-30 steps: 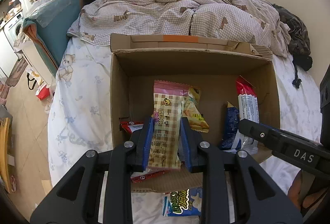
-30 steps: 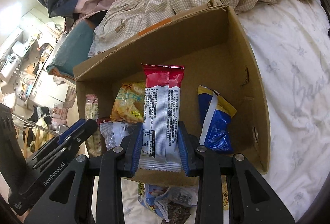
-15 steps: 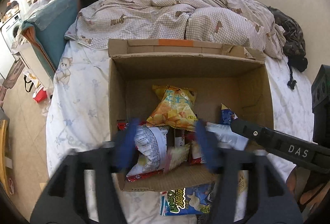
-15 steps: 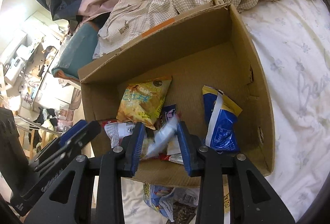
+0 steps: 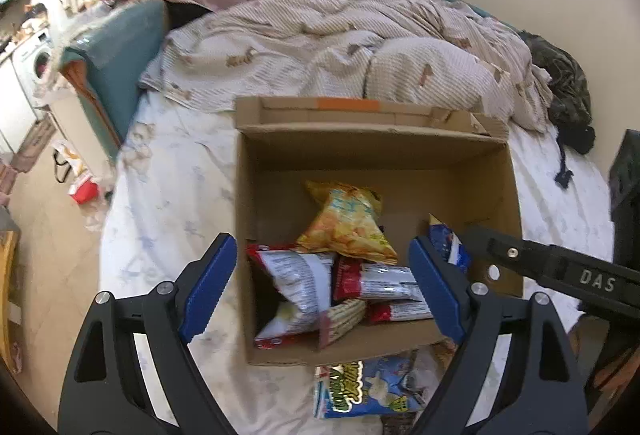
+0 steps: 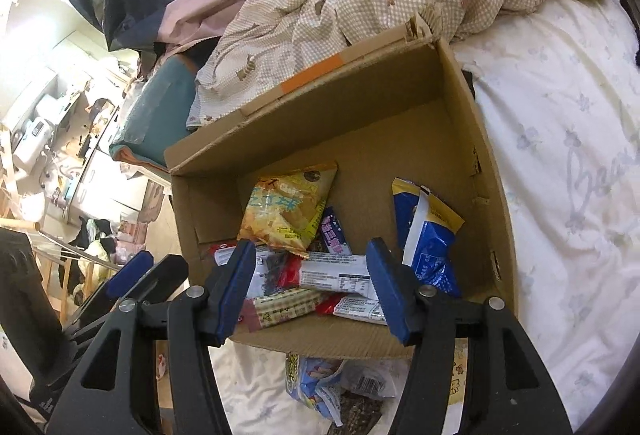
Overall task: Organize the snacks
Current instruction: 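Withdraw both open tools from the box toward the snack pile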
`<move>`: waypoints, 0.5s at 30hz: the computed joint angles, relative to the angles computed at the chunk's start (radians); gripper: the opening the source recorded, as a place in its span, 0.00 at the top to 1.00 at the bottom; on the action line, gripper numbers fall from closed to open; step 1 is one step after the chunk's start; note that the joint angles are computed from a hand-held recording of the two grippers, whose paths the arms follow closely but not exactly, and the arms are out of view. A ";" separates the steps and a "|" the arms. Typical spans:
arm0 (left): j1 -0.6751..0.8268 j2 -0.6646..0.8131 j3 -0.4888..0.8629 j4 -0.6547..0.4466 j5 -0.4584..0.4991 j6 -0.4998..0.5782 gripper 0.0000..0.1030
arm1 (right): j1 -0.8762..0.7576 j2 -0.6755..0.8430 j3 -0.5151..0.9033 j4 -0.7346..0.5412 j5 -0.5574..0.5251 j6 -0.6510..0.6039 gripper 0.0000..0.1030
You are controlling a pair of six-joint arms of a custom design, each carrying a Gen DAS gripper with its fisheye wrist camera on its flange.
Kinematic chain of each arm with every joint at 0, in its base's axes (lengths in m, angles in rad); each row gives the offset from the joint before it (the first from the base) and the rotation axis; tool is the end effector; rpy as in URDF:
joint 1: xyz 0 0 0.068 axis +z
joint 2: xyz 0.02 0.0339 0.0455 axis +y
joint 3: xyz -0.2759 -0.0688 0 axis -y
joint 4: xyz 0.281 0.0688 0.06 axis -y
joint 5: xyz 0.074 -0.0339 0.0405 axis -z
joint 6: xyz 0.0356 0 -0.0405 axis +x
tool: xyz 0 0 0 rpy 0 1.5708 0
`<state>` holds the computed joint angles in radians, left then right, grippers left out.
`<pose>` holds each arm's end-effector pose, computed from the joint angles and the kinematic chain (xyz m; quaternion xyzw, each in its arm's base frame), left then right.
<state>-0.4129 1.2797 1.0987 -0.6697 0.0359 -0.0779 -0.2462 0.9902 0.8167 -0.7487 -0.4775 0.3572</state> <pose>0.2745 -0.1217 0.3039 0.1622 0.9216 -0.1019 0.3376 0.2170 -0.0377 0.2706 0.2017 0.9018 0.2410 0.2967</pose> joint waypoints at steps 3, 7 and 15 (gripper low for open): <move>0.009 -0.038 -0.010 0.006 -0.010 -0.009 0.17 | 0.017 -0.054 0.003 -0.029 0.047 -0.006 0.36; 0.017 -0.076 -0.010 -0.016 -0.006 0.000 0.17 | 0.051 -0.141 0.006 -0.068 0.125 0.000 0.23; 0.052 -0.185 -0.046 -0.071 0.045 0.036 0.17 | 0.111 -0.286 0.004 -0.186 0.298 0.022 0.22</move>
<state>-0.3609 1.0946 1.0529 -0.7404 0.0804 -0.0423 -0.1351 0.7046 0.8206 -0.9347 -0.1791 0.3792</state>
